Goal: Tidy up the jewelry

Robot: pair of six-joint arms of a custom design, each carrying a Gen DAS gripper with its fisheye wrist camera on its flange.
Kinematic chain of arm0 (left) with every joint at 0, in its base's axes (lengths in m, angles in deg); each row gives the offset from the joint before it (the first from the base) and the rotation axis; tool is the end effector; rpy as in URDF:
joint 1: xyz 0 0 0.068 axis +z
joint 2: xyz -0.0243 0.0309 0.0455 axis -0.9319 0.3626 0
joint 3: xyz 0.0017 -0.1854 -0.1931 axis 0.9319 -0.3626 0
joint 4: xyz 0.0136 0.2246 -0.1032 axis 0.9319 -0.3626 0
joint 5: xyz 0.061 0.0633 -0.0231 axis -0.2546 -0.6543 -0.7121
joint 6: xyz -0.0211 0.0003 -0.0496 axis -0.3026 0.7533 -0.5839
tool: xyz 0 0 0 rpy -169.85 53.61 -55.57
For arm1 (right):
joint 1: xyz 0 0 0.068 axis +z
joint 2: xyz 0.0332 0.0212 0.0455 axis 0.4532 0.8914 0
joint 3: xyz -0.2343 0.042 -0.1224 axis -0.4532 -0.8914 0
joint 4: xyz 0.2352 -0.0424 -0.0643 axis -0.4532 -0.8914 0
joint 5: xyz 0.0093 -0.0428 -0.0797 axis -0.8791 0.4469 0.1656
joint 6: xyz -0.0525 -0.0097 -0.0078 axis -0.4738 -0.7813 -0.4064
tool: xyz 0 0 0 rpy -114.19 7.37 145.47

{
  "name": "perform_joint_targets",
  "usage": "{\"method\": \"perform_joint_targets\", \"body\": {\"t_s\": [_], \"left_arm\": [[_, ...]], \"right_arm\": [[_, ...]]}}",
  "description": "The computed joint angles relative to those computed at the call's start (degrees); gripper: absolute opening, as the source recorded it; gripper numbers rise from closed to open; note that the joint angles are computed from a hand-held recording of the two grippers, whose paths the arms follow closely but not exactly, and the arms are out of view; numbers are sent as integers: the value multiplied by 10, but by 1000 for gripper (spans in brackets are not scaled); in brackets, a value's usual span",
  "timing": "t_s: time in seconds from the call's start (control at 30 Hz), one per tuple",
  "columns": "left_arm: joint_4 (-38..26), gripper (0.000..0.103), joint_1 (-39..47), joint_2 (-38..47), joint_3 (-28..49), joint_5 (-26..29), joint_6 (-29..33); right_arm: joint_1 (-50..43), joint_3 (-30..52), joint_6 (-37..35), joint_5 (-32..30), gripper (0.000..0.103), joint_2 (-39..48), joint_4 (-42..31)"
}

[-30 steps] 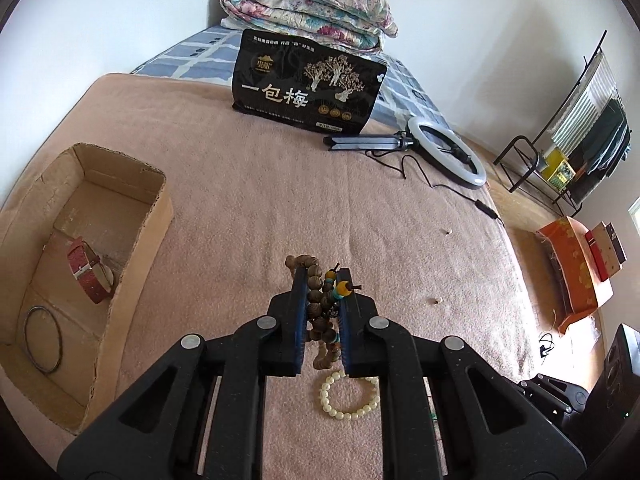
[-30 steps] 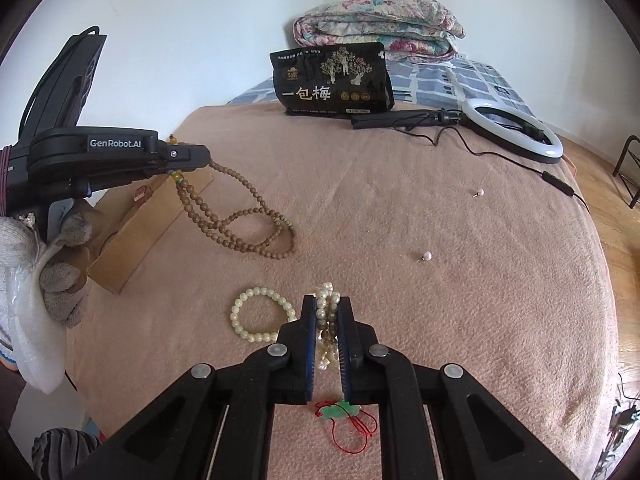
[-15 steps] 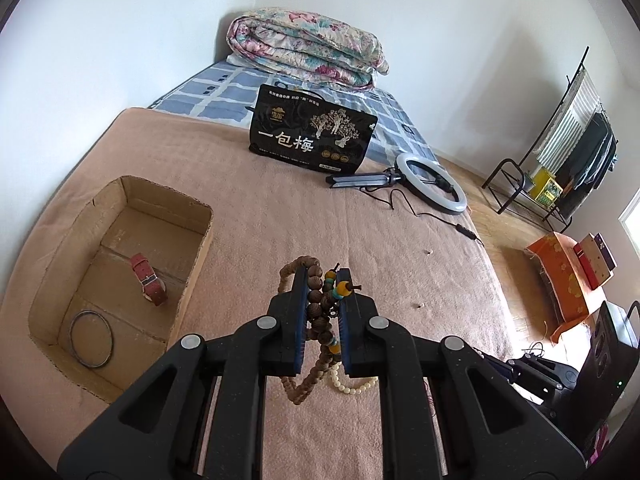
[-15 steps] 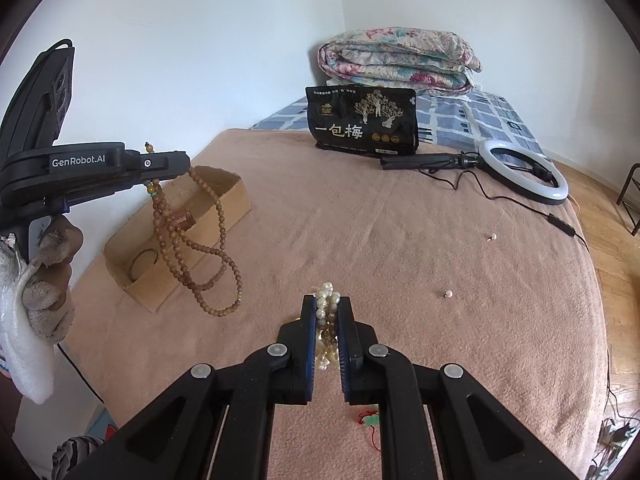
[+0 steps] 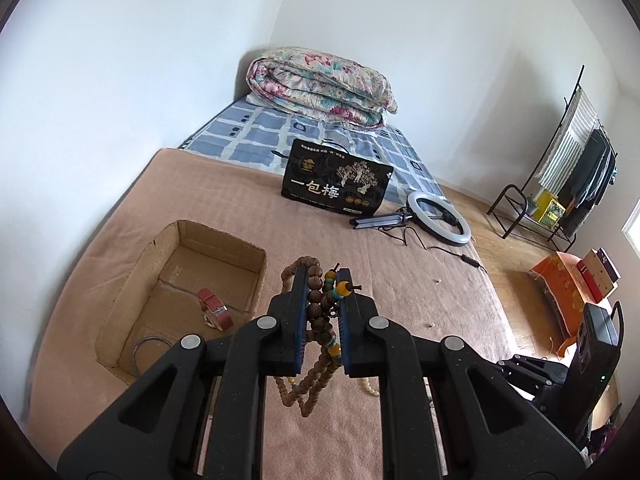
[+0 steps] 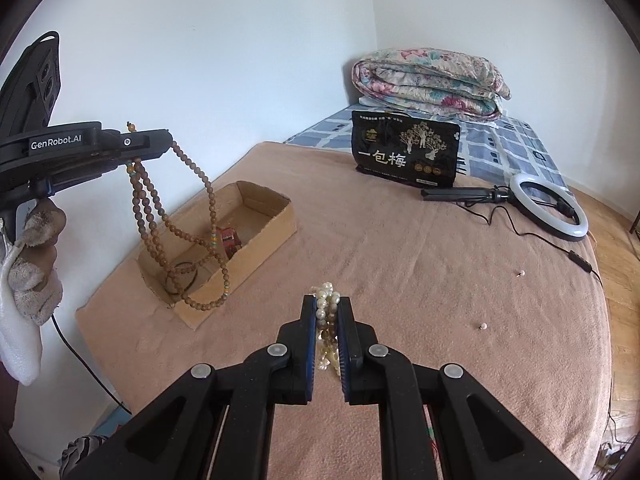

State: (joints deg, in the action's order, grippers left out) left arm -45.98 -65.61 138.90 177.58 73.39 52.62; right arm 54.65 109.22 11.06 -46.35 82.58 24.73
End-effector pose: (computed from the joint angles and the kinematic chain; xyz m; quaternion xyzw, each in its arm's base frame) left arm 0.3179 -0.0054 0.3458 0.2137 0.8702 -0.2635 0.3573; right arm 0.1598 0.0707 0.2886 0.0749 0.9198 0.0311 0.3840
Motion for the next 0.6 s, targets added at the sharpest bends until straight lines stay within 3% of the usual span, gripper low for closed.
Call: {"method": "perform_joint_targets", "body": {"t_s": [0.6], "left_arm": [[-19, 11, 100, 101, 90, 12, 54]], "right_arm": [[28, 87, -26, -27, 7, 160, 87]]}}
